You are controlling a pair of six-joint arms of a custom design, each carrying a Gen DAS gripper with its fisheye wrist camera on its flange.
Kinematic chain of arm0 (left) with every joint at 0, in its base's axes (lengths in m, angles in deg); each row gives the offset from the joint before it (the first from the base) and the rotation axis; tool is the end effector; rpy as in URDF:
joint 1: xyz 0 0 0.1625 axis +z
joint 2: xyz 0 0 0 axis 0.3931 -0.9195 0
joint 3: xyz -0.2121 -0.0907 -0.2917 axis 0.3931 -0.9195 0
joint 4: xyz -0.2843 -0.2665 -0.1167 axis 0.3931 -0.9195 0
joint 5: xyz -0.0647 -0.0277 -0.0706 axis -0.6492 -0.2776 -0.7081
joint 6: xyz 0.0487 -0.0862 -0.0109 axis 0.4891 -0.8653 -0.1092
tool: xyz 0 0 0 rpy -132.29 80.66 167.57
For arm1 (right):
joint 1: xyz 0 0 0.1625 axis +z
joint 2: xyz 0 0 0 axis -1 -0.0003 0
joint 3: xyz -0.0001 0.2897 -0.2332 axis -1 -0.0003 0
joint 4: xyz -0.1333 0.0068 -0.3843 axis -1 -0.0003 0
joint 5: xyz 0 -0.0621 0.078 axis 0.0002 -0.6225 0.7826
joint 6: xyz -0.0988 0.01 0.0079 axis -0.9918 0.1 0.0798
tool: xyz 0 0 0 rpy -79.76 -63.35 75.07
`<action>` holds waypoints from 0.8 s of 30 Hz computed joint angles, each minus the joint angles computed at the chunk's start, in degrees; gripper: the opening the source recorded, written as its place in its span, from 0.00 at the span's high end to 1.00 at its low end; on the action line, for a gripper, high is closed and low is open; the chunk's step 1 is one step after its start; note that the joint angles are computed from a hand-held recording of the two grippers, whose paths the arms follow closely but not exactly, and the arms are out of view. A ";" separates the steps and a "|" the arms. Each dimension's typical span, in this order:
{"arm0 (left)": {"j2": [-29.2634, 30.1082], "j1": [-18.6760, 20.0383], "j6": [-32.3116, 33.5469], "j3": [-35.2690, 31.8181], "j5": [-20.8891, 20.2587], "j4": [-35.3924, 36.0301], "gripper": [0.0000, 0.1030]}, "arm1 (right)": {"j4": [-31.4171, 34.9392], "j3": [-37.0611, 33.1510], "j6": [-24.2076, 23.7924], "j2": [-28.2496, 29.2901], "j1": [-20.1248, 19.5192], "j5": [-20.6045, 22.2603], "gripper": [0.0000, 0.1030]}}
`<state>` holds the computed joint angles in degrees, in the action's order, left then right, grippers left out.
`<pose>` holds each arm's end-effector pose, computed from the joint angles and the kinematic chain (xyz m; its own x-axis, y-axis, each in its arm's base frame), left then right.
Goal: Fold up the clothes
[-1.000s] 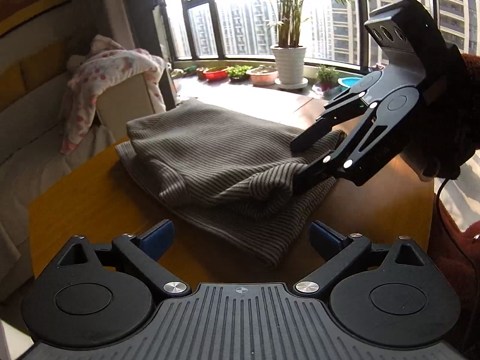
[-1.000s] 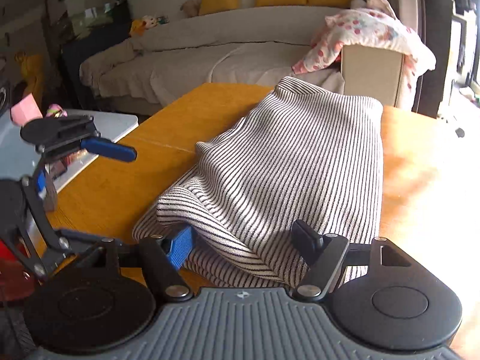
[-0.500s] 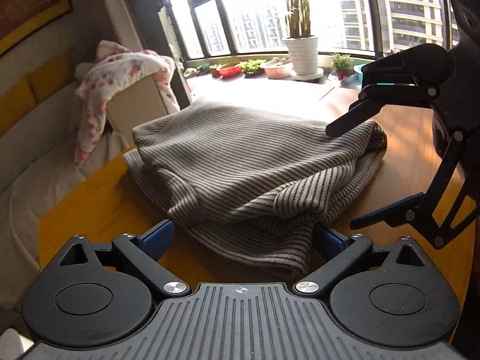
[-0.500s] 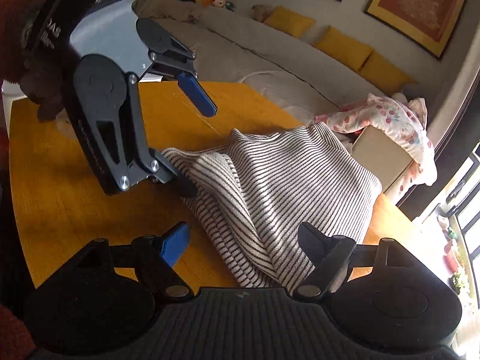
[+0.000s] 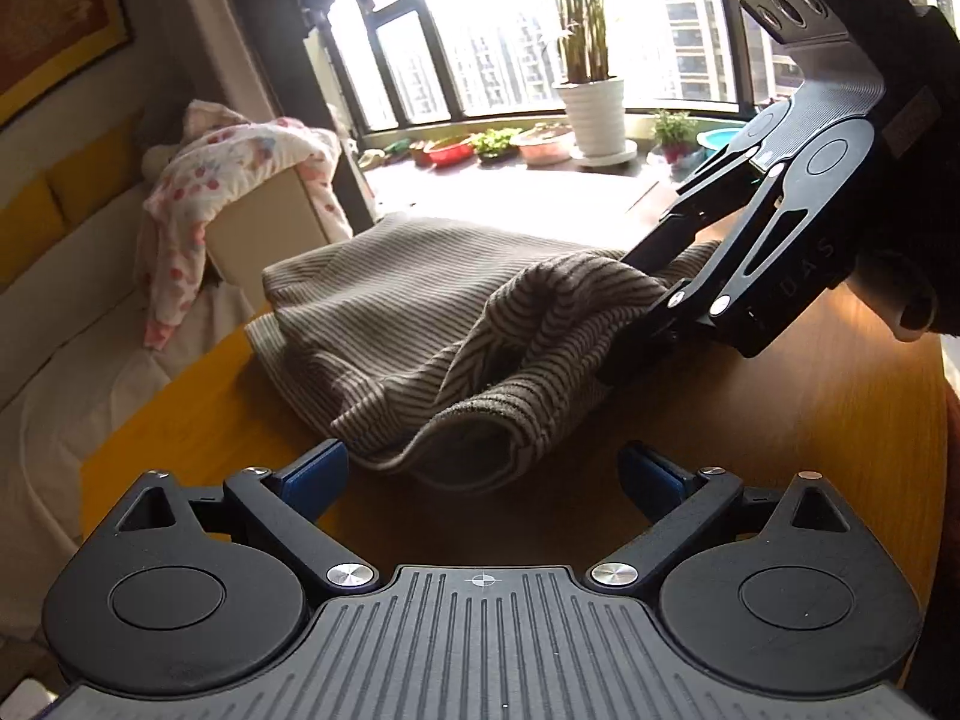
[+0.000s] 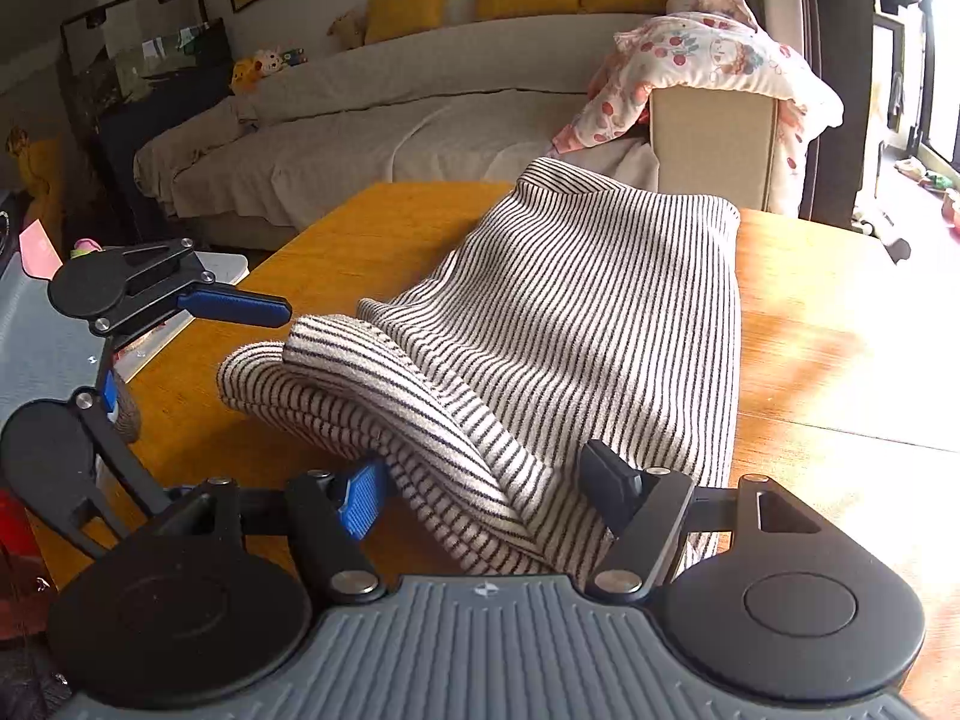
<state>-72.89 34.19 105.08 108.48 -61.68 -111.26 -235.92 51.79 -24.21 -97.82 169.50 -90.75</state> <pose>-0.2431 -0.6877 -0.0410 -0.1667 0.7986 -0.5782 0.9858 0.1475 -0.0805 0.0059 -0.6239 0.2334 -0.7057 -0.2914 0.6458 -0.6519 0.6242 -0.4306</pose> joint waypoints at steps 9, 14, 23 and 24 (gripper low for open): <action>3.93 1.67 -23.06 -13.18 -4.04 13.05 0.05 | -34.64 3.67 -37.62 11.17 -0.41 -0.73 0.21; 3.30 2.61 -25.68 -13.86 -7.89 17.34 0.08 | -30.96 -4.17 -36.02 14.65 0.46 -4.73 0.60; 0.30 4.90 -29.61 -14.34 -19.88 14.29 0.08 | -18.45 5.51 -41.06 0.32 4.87 -14.02 0.74; 2.13 4.83 -30.02 -17.43 -20.17 15.97 0.09 | -17.21 7.00 -42.80 -1.23 5.54 -15.25 0.74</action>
